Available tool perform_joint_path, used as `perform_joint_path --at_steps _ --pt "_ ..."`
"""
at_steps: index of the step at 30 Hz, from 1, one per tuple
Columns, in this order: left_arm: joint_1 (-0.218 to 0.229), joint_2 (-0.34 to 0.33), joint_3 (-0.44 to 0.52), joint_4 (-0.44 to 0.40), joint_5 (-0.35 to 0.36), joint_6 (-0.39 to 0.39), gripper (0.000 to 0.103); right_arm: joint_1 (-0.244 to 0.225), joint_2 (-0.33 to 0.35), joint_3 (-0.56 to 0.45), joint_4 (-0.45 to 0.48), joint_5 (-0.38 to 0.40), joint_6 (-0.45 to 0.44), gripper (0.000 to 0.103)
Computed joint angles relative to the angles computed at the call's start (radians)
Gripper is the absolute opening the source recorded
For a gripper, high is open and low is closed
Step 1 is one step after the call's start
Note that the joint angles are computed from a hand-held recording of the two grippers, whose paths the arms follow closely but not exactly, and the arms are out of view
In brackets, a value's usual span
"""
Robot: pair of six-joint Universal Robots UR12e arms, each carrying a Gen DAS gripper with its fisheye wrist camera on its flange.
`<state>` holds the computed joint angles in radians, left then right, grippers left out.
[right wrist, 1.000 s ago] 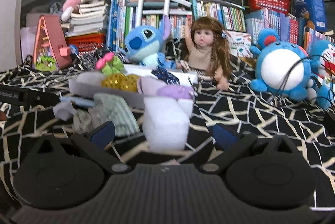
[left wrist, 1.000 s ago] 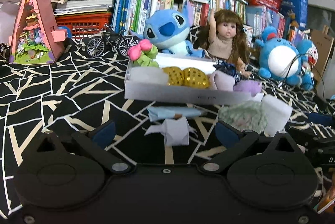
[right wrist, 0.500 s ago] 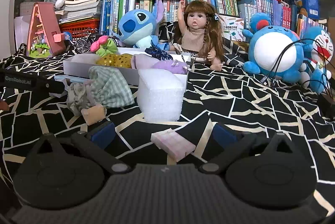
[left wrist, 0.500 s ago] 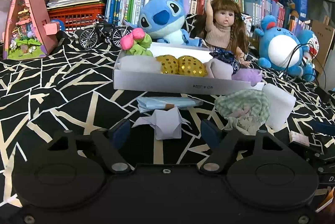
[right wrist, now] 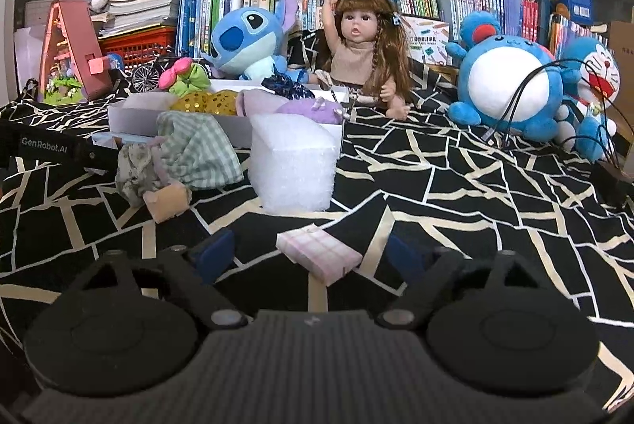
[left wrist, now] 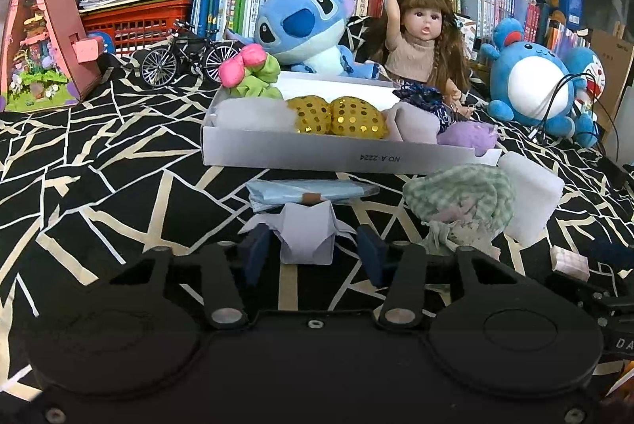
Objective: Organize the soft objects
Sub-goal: 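Grasp the white folded cloth with the left tool while the right tool grasps the pink checkered cloth, then carry the white cloth over the box with the left tool while the right tool carries the pink cloth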
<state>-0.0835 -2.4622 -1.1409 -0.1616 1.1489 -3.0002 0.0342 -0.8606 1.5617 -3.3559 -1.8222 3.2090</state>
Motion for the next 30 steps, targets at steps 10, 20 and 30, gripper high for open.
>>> perform_joint_path --at_steps 10,20,30 --pt "-0.001 0.009 -0.018 0.013 0.003 0.028 0.026 0.002 -0.004 0.004 0.001 0.011 0.004 0.045" --pt "0.006 0.025 -0.04 0.037 -0.016 0.003 0.025 0.005 -0.009 0.004 -0.033 0.018 0.007 0.039" --pt "0.008 0.045 -0.043 0.049 -0.017 -0.001 0.025 0.006 -0.011 -0.023 -0.055 -0.002 0.031 0.038"
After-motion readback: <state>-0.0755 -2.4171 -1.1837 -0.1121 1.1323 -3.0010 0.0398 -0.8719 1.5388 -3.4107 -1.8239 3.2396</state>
